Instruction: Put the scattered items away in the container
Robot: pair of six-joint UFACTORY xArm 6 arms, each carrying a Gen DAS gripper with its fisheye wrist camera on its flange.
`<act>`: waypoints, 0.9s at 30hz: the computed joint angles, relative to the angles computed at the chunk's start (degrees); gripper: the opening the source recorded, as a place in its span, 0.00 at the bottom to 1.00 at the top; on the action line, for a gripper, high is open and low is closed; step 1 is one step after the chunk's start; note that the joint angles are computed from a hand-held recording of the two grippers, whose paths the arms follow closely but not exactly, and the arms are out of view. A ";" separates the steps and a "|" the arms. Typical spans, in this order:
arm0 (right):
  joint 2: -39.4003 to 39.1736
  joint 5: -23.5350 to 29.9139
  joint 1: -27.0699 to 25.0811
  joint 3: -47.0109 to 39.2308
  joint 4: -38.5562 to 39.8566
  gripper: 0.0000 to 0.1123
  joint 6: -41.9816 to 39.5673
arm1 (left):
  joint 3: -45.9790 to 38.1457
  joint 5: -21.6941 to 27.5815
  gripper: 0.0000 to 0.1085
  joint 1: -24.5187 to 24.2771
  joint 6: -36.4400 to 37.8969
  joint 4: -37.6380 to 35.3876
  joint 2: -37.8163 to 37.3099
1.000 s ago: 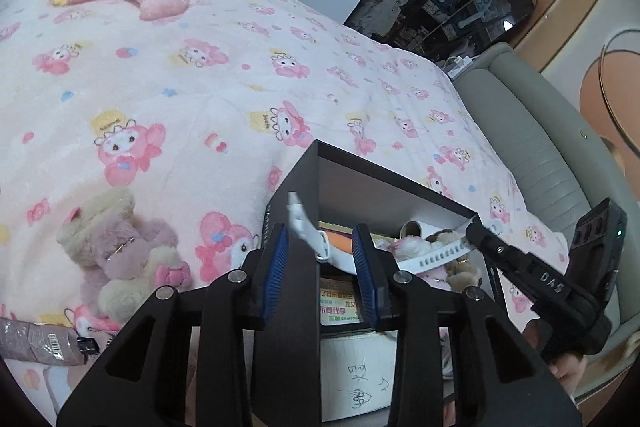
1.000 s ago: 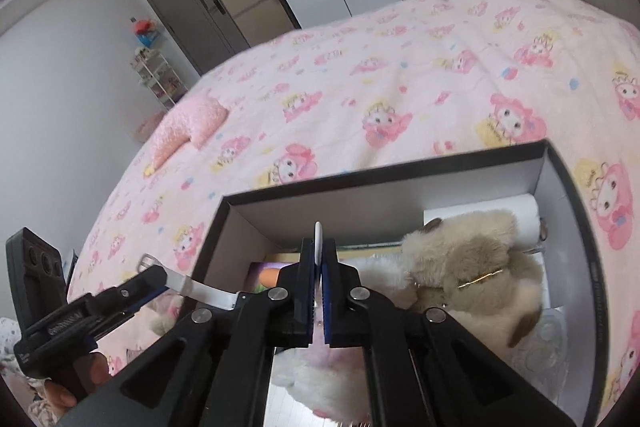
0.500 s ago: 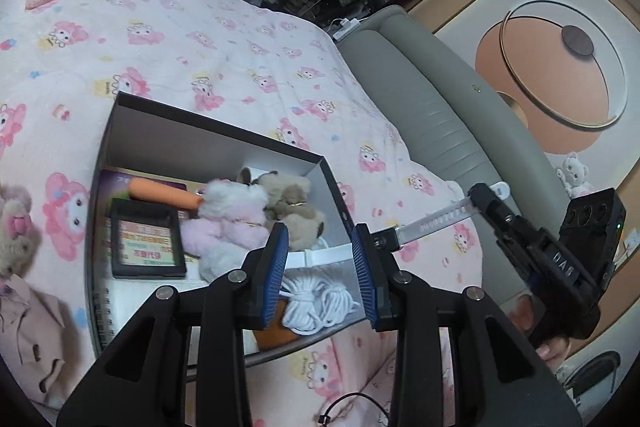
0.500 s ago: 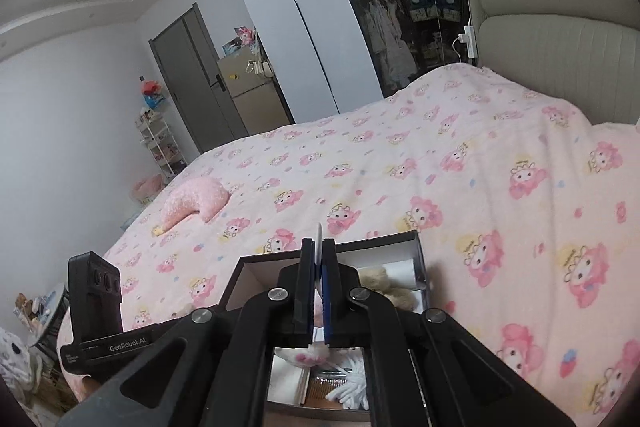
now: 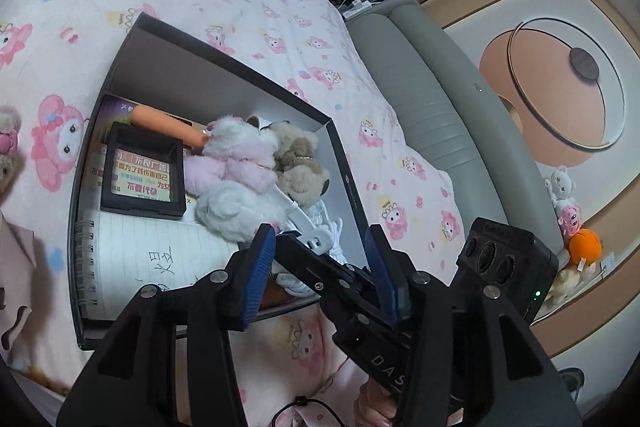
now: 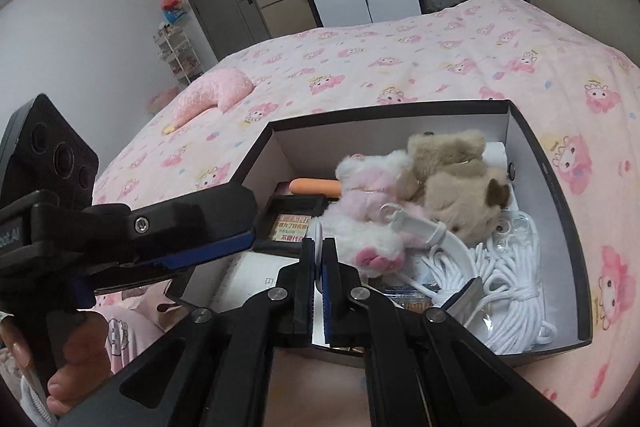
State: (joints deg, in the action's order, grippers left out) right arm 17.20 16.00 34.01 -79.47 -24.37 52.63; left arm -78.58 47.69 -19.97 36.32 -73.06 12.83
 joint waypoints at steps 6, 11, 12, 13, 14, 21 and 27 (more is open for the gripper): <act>1.28 -0.39 1.04 -0.61 4.07 0.02 -3.26 | -3.00 -0.83 0.30 -1.35 -8.50 9.37 3.63; -0.61 -0.57 1.36 2.25 13.07 0.09 -12.16 | -2.17 -0.71 0.10 -0.16 -8.33 10.07 2.95; -1.44 -1.45 1.42 3.54 17.21 0.09 -15.71 | -1.37 -3.21 0.00 -0.51 -9.44 12.27 2.25; -2.40 -2.02 1.35 4.78 19.30 0.09 -17.27 | -0.68 -5.47 0.00 -0.75 -10.32 14.56 1.68; -3.32 -2.09 1.09 5.76 19.02 0.09 -16.58 | -0.34 -6.47 0.00 -0.51 -10.74 14.98 1.55; -8.47 -0.49 -2.45 10.46 13.41 0.10 -6.05 | 2.46 -17.20 0.01 -0.95 -24.64 32.20 0.37; -8.73 2.23 -4.06 10.25 18.21 0.11 -7.53 | 2.96 -19.46 0.03 -0.14 -34.80 45.97 -0.76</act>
